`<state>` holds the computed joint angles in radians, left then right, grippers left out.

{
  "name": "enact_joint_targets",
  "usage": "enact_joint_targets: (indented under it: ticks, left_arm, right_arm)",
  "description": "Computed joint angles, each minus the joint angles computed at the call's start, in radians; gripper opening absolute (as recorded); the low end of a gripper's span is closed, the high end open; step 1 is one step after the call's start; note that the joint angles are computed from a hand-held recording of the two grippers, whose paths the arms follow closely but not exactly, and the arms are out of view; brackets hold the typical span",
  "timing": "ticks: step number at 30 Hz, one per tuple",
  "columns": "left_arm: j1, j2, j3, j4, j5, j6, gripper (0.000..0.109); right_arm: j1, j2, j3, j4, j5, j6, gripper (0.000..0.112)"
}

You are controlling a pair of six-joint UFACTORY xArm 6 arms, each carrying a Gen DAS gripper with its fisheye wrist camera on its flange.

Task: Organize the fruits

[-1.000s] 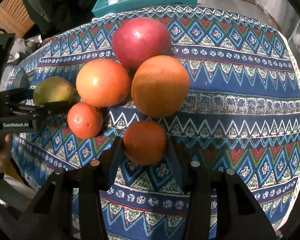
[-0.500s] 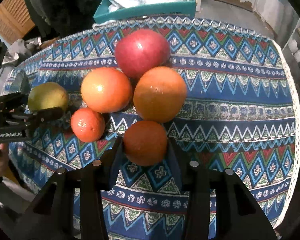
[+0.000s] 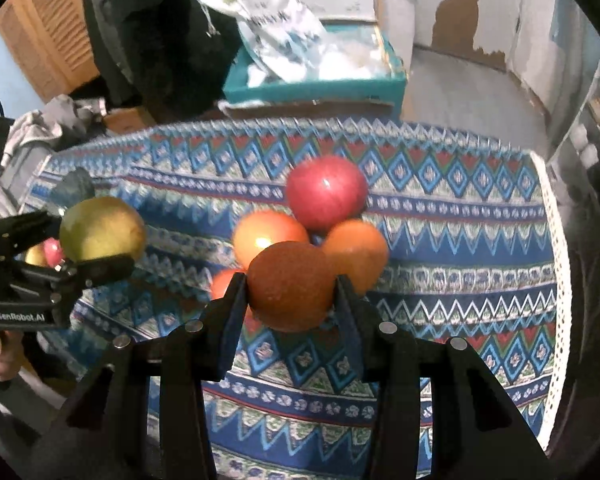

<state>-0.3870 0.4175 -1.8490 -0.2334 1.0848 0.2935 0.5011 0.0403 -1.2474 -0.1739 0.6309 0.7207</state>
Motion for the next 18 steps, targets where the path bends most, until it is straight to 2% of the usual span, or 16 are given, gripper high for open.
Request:
enact_joint_targets:
  ticks: [18]
  left_arm:
    - [0.047, -0.149, 0.084, -0.071, -0.044, 0.045, 0.077]
  right_arm:
    - [0.054, 0.003, -0.142, -0.105, -0.029, 0.04, 0.043]
